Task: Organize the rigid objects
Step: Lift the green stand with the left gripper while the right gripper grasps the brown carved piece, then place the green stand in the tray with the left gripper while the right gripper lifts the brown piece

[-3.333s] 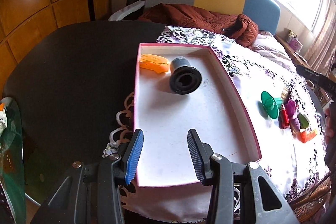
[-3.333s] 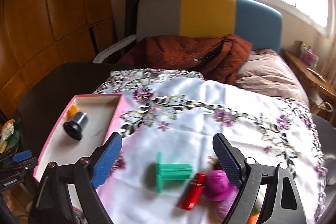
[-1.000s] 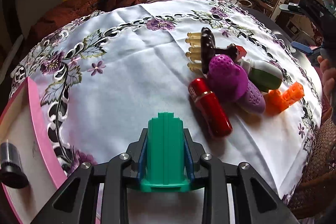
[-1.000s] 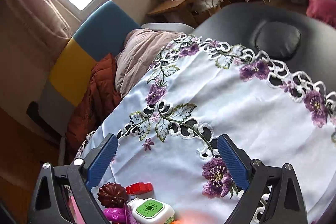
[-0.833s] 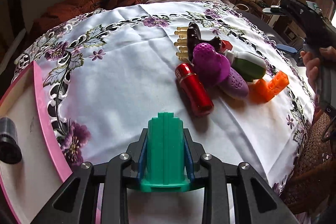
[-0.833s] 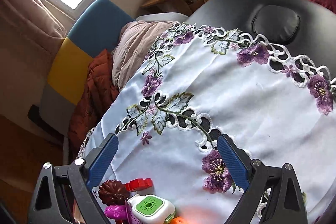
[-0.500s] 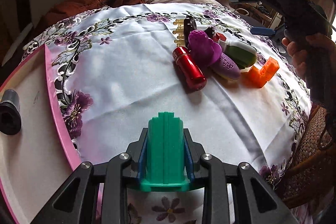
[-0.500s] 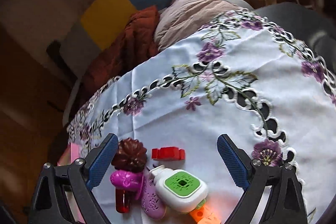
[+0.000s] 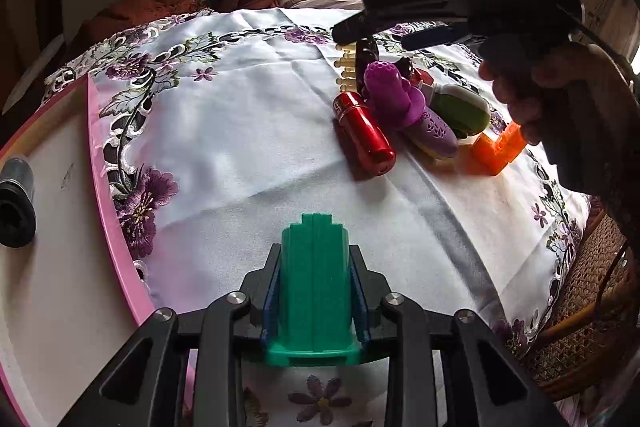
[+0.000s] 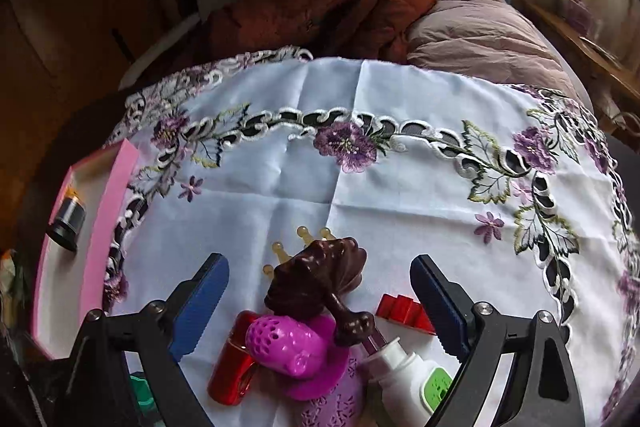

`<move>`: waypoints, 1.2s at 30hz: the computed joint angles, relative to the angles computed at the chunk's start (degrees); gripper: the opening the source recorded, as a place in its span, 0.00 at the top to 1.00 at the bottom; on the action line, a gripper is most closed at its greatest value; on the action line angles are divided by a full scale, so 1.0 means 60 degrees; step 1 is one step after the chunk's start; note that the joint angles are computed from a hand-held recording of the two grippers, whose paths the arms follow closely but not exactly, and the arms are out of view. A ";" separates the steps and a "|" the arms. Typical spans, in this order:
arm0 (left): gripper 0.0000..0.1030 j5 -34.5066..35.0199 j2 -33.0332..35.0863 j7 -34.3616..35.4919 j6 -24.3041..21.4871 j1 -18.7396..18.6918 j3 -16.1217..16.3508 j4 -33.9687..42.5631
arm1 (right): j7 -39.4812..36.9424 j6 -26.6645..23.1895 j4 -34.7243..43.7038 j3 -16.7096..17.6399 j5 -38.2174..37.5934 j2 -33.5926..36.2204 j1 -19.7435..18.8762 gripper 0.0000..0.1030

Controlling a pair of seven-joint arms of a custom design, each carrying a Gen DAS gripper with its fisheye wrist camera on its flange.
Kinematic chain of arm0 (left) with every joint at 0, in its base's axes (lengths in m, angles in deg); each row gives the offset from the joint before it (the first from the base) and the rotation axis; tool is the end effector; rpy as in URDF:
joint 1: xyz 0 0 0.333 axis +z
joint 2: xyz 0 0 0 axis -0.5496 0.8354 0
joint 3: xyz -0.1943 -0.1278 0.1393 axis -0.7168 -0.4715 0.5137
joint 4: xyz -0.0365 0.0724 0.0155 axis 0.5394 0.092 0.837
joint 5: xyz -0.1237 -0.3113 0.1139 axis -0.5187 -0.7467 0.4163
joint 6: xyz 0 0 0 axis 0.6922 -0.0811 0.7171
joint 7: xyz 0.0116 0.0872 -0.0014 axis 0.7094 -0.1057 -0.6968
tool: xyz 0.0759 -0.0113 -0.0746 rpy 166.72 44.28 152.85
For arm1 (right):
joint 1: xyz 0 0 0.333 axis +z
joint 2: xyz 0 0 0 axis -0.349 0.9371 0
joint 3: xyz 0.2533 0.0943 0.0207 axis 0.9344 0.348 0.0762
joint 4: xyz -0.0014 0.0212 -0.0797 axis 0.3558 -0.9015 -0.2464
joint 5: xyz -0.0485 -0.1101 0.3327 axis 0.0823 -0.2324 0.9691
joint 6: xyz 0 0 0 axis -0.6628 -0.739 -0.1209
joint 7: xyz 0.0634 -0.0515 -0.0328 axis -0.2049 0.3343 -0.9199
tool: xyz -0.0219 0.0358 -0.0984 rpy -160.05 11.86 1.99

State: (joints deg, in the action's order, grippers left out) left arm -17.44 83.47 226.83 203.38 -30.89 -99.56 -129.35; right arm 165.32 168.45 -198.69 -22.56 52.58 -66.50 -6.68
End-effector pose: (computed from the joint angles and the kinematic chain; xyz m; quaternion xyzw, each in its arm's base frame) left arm 0.5782 -0.1812 0.3031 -0.3109 0.9079 -0.2808 0.0146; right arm 0.6006 0.0704 0.3400 -0.5576 0.7935 -0.1628 0.1815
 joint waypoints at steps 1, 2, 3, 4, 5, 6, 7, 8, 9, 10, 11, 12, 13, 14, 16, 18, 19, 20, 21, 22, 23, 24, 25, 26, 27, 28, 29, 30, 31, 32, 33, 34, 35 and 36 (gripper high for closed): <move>0.71 -0.0011 0.0018 -0.0018 -0.0030 0.0008 -0.0003 0.0025 | -0.0341 -0.0653 0.0475 0.0147 0.0181 0.0321 -0.0119 0.22; 0.71 -0.0028 0.0032 -0.0025 -0.0067 0.0021 -0.0008 0.0048 | -0.0784 -0.1119 0.0859 0.0361 0.0497 0.0617 -0.0303 0.40; 0.71 -0.0044 0.0049 -0.0037 -0.0109 0.0033 -0.0010 0.0078 | -0.1176 -0.1188 0.1021 0.0566 0.0874 0.0805 -0.0486 0.42; 0.71 -0.0061 0.0066 -0.0051 -0.0151 0.0042 -0.0011 0.0109 | -0.1238 -0.1223 0.1113 0.0527 0.0906 0.0926 -0.0434 0.43; 0.71 -0.0076 0.0081 -0.0065 -0.0191 0.0048 -0.0011 0.0137 | -0.1054 -0.1254 0.1180 0.0328 0.0679 0.1001 -0.0223 0.44; 0.71 -0.0096 0.0097 -0.0068 -0.0223 0.0056 -0.0012 0.0164 | -0.0854 -0.1183 0.1183 0.0200 0.0580 0.1023 -0.0096 0.44; 0.71 -0.0115 0.0113 -0.0066 -0.0242 0.0061 -0.0013 0.0186 | -0.0735 -0.1045 0.1145 0.0176 0.0648 0.1022 -0.0084 0.44; 0.71 -0.0130 0.0110 -0.0064 -0.0249 0.0063 -0.0014 0.0185 | -0.0599 -0.0903 0.1102 0.0131 0.0675 0.1018 -0.0053 0.44; 0.71 -0.0132 0.0113 -0.0070 -0.0257 0.0057 -0.0010 0.0194 | -0.0367 -0.0822 0.1086 -0.0012 0.0531 0.1014 0.0078 0.44; 0.71 -0.0156 0.0099 -0.0059 -0.0252 0.0061 -0.0017 0.0177 | -0.0125 -0.0806 0.1139 -0.0156 0.0338 0.1014 0.0226 0.44; 0.71 -0.0193 0.0096 -0.0035 -0.0254 0.0074 -0.0026 0.0169 | 0.0080 -0.0695 0.1102 -0.0244 0.0195 0.0952 0.0321 0.44; 0.71 -0.0221 0.0079 -0.0009 -0.0247 0.0082 -0.0029 0.0145 | 0.0274 -0.0509 0.1003 -0.0316 0.0068 0.0844 0.0389 0.44; 0.71 -0.0235 0.0064 0.0010 -0.0233 0.0080 -0.0027 0.0123 | 0.0496 -0.0379 0.0992 -0.0408 -0.0106 0.0763 0.0486 0.44; 0.71 -0.0254 0.0070 0.0026 -0.0214 0.0076 -0.0025 0.0119 | 0.0722 -0.0206 0.0883 -0.0515 -0.0329 0.0620 0.0589 0.44; 0.71 -0.0294 0.0056 0.0069 -0.0175 0.0074 -0.0032 0.0088 | 0.0906 0.0192 0.0634 -0.0494 -0.0510 0.0316 0.0592 0.44; 0.71 -0.0334 0.0041 0.0086 -0.0167 0.0075 -0.0036 0.0073 | 0.0799 0.0482 0.0520 -0.0262 -0.0370 0.0141 0.0470 0.44; 0.71 -0.0406 0.0029 0.0094 -0.0192 0.0105 -0.0051 0.0071 | 0.0783 0.0629 0.0407 -0.0193 -0.0354 0.0029 0.0485 0.44; 0.71 -0.0446 0.0011 0.0098 -0.0228 0.0119 -0.0049 0.0069 | 0.0699 0.0798 0.0272 -0.0077 -0.0277 -0.0075 0.0472 0.44; 0.72 -0.0471 -0.0025 0.0126 -0.0238 0.0129 -0.0040 0.0046 | 0.0595 0.0964 0.0071 0.0040 -0.0187 -0.0222 0.0470 0.44; 0.72 -0.0500 -0.0069 0.0175 -0.0236 0.0140 -0.0030 0.0013 | 0.0502 0.1066 -0.0073 0.0130 -0.0121 -0.0321 0.0491 0.44; 0.72 -0.0572 -0.0153 0.0254 -0.0251 0.0178 -0.0036 -0.0059 | 0.0438 0.1132 -0.0192 0.0197 -0.0065 -0.0386 0.0527 0.44; 0.72 -0.0705 -0.0252 0.0388 -0.0300 0.0243 -0.0058 -0.0137 | 0.0368 0.1234 -0.0385 0.0283 0.0036 -0.0489 0.0545 0.44; 0.72 -0.0854 -0.0365 0.0554 -0.0358 0.0302 -0.0071 -0.0220 | 0.0275 0.1347 -0.0545 0.0378 0.0168 -0.0563 0.0544 0.44; 0.72 -0.1033 -0.0516 0.0753 -0.0406 0.0360 -0.0074 -0.0339 | 0.0184 0.1444 -0.0638 0.0444 0.0267 -0.0582 0.0558 0.44; 0.72 -0.1223 -0.0672 0.0926 -0.0445 0.0390 -0.0052 -0.0456 | 0.0104 0.1509 -0.0672 0.0479 0.0333 -0.0553 0.0593 0.44; 0.72 -0.1430 -0.0817 0.1106 -0.0515 0.0415 -0.0016 -0.0548 | -0.0029 0.1548 -0.0673 0.0538 0.0439 -0.0498 0.0599 0.44; 0.72 -0.1670 -0.0987 0.1329 -0.0581 0.0443 0.0029 -0.0666 | -0.0232 0.1546 -0.0625 0.0640 0.0608 -0.0411 0.0571 0.44; 0.71 -0.1845 -0.1124 0.1476 -0.0606 0.0412 0.0116 -0.0756 | -0.0476 0.1531 -0.0534 0.0754 0.0797 -0.0292 0.0533 0.44; 0.71 -0.2062 -0.1284 0.1611 -0.0624 0.0396 0.0210 -0.0863 | -0.0736 0.1514 -0.0426 0.0857 0.0973 -0.0162 0.0509 0.44; 0.72 -0.2235 -0.1404 0.1697 -0.0693 0.0370 0.0322 -0.0922 | -0.1031 0.1539 -0.0342 0.0968 0.1148 -0.0024 0.0487 0.44; 0.72 -0.2383 -0.1511 0.1754 -0.0760 0.0339 0.0447 -0.0960 | -0.1326 0.1566 -0.0239 0.1066 0.1303 0.0129 0.0488 0.44; 0.72 -0.2530 -0.1609 0.1810 -0.0777 0.0303 0.0568 -0.1007 | -0.1635 0.1591 -0.0145 0.1162 0.1462 0.0289 0.0485 0.44; 0.72 -0.2599 -0.1681 0.1783 -0.0761 0.0241 0.0694 -0.1033 | -0.1908 0.1539 -0.0014 0.1229 0.1610 0.0467 0.0504 0.44; 0.72 -0.2623 -0.1734 0.1707 -0.0753 0.0181 0.0815 -0.1045 | -0.2129 0.1424 0.0129 0.1248 0.1718 0.0644 0.0558 0.44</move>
